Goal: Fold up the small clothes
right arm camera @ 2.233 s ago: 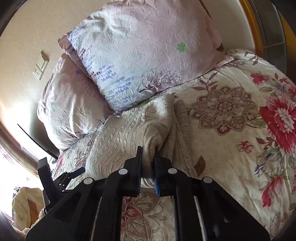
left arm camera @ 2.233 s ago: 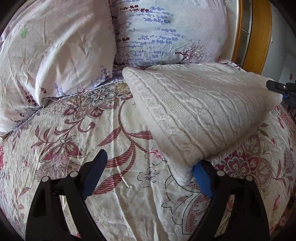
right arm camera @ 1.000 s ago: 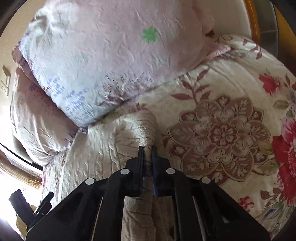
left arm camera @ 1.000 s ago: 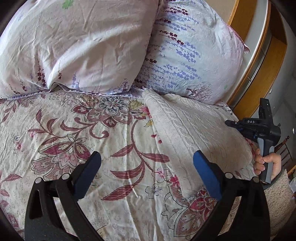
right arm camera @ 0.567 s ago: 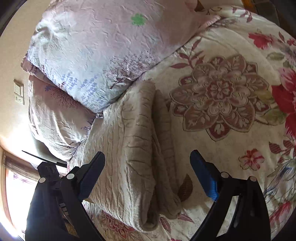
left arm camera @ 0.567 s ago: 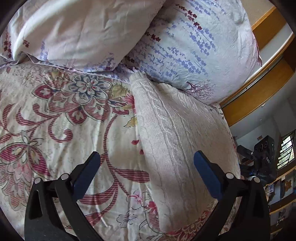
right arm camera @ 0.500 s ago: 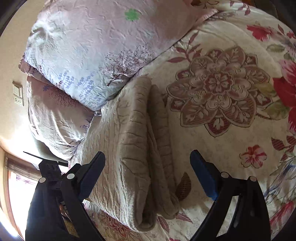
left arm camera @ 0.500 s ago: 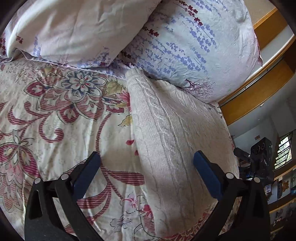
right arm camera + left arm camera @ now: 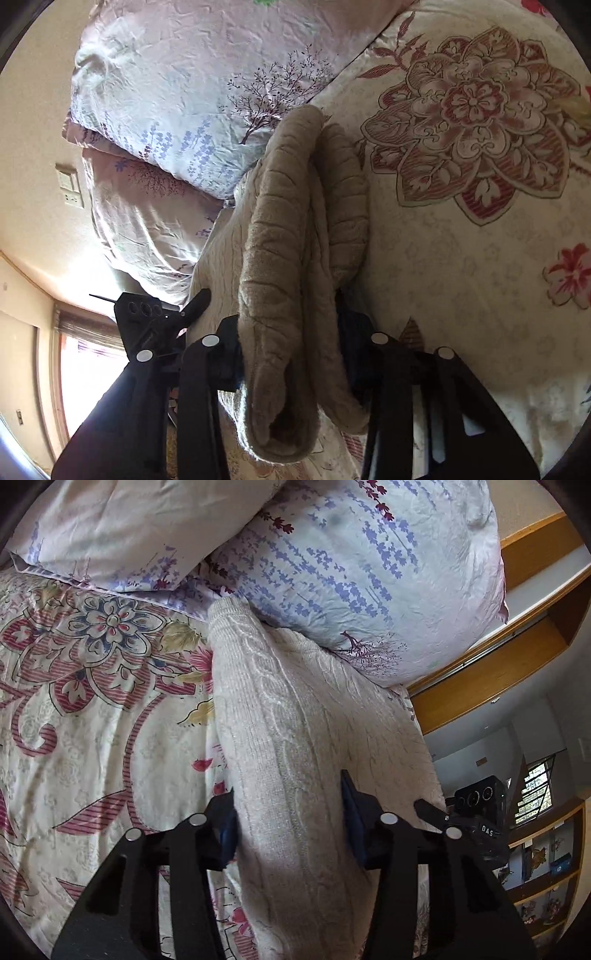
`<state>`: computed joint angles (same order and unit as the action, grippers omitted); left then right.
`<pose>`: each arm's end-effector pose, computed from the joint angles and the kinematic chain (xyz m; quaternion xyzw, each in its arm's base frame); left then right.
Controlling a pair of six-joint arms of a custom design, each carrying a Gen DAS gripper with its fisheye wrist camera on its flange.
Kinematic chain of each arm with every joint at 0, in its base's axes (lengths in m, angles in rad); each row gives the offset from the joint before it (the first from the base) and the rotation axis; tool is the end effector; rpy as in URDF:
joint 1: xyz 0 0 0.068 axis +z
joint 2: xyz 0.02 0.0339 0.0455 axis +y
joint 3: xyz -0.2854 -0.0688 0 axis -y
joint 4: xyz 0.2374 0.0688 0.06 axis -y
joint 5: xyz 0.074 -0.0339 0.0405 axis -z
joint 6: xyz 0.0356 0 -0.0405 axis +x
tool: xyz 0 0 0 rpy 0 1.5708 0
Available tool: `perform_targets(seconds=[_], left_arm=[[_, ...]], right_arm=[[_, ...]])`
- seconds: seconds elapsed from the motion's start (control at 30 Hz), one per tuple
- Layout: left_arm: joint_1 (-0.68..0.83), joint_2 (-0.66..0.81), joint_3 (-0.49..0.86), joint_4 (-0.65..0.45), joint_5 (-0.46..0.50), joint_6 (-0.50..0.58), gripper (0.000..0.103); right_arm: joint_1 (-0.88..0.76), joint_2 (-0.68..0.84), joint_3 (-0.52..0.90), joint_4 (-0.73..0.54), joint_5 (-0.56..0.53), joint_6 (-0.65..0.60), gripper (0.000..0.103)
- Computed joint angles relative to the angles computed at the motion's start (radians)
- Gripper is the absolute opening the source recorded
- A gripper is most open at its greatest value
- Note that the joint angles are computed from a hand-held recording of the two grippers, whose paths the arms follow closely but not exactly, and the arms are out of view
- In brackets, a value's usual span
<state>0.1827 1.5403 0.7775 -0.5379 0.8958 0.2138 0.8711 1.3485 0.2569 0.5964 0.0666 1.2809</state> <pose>0.2509 0.0181 0.1854 0.0722 0.8921 -0.3968 0.2035 0.1410 0.1638 0.1568 0.1913 0.8369 0.4370 0.2683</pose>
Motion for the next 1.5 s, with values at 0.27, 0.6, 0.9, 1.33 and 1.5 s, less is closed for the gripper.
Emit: perform_targets(seconds=[0.27, 0.6, 0.9, 1.33, 1.5], left_arm=[[0.225, -0.004, 0.101, -0.322, 0.066, 0.331, 0.035], [0.514, 0.071, 0.153, -0.339, -0.074, 0.544, 0.051], [0.631, -0.309, -0.016, -0.169, -0.018, 0.607, 0.086], [0.718, -0.358, -0.001, -0.295, -0.003, 0.765, 0.101], [0.772, -0.346, -0.016, -0.319, -0.006, 0.871, 0.101]], right_arm=[[0.137, 0.081, 0.153, 0.002, 0.080, -0.051, 0.035], [0.205, 0.414, 0.541, -0.267, 0.062, -0.187, 0.037], [0.176, 0.213, 0.467, -0.342, 0.215, -0.120, 0.053], [0.077, 0.399, 0.707, -0.550, 0.208, -0.138, 0.009], [0.108, 0.376, 0.710, -0.613, 0.234, -0.152, 0.023]])
